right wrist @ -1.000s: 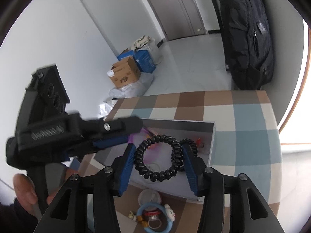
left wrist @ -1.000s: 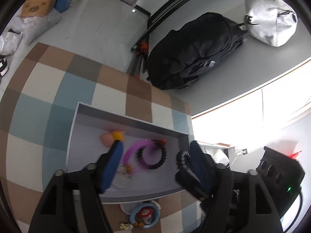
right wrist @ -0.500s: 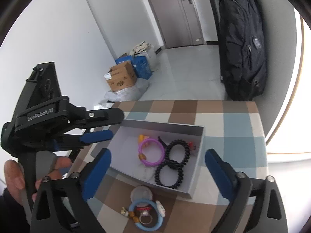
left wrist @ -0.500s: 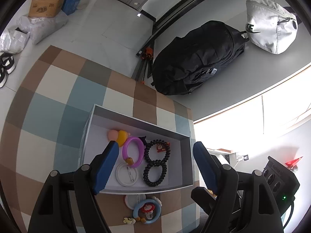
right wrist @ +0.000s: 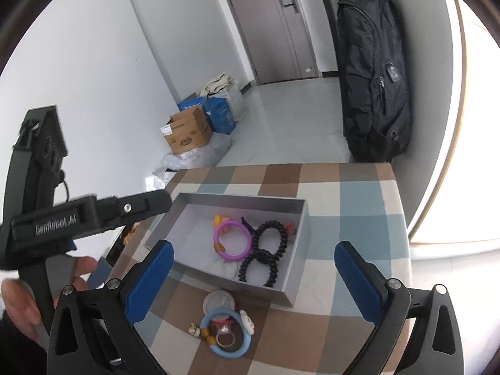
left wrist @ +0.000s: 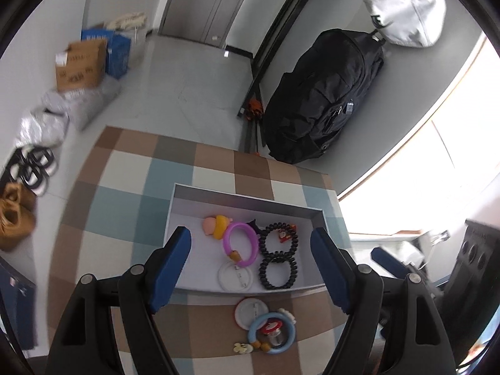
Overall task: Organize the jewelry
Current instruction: 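Withdraw both grippers from the box back toward the remaining items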
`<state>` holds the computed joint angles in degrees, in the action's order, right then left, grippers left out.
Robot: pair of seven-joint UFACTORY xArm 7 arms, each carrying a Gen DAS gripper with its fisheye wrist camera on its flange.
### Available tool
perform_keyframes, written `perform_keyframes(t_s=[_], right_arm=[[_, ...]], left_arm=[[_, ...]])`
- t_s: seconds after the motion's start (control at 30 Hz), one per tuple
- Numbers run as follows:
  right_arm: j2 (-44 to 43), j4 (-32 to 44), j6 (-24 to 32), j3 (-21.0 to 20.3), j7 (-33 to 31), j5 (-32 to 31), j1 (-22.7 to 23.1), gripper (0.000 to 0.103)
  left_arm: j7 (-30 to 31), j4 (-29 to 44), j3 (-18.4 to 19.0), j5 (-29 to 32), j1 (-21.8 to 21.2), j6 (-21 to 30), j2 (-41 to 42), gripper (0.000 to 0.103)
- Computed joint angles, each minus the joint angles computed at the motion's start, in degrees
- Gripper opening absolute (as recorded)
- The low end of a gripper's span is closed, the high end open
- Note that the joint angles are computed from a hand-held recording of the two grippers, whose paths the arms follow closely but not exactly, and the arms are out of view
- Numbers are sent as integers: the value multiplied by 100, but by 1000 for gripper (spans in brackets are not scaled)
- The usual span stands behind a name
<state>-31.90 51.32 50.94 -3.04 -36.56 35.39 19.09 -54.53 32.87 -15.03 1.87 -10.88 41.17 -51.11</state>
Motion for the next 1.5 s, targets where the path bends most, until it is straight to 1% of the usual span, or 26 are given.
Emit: perform_keyframes(t_s=[0.07,0.33,0.53,0.67,0.9,1.07,1.27,1.37,1.43,1.5], right_arm=[[-60,-36,32,-12,43,-31,-42,103],[-452,-303,78,-53,87,-253,-136,103],[-789,-568,106,-87,13,-495,-149,103],[-956,-701,239,-147,-80,-624,-124,103],[-1239,-881,497,-181,-168,-683,-79,103],[-1398,-1049,593,-65,-261,-843,-65,103],[-1382,-1153,703,12,-281,-973,-13,102],[-1355,-1222,761,70,-318,-1018,31,97],[-1332,-1257,798,127,-339,-1067,55,91],[-1335,-1324,777,223,-359,-1146,74,88]], left_arm=[[-46,78,-173,119,45,217,-7,75],[-279,190,-621,481,-17,817,-166,75],[-440,208,-860,696,-124,1287,-273,76],[-555,179,-951,743,-247,1557,-320,76],[-773,127,-1001,709,-453,1880,-484,76],[-881,-27,-886,509,-645,1913,-602,76],[-938,-142,-818,468,-647,2024,-768,76],[-943,-233,-756,426,-657,2022,-875,76],[-950,-272,-723,387,-650,2031,-918,76],[-951,-341,-673,329,-665,2056,-1000,76]])
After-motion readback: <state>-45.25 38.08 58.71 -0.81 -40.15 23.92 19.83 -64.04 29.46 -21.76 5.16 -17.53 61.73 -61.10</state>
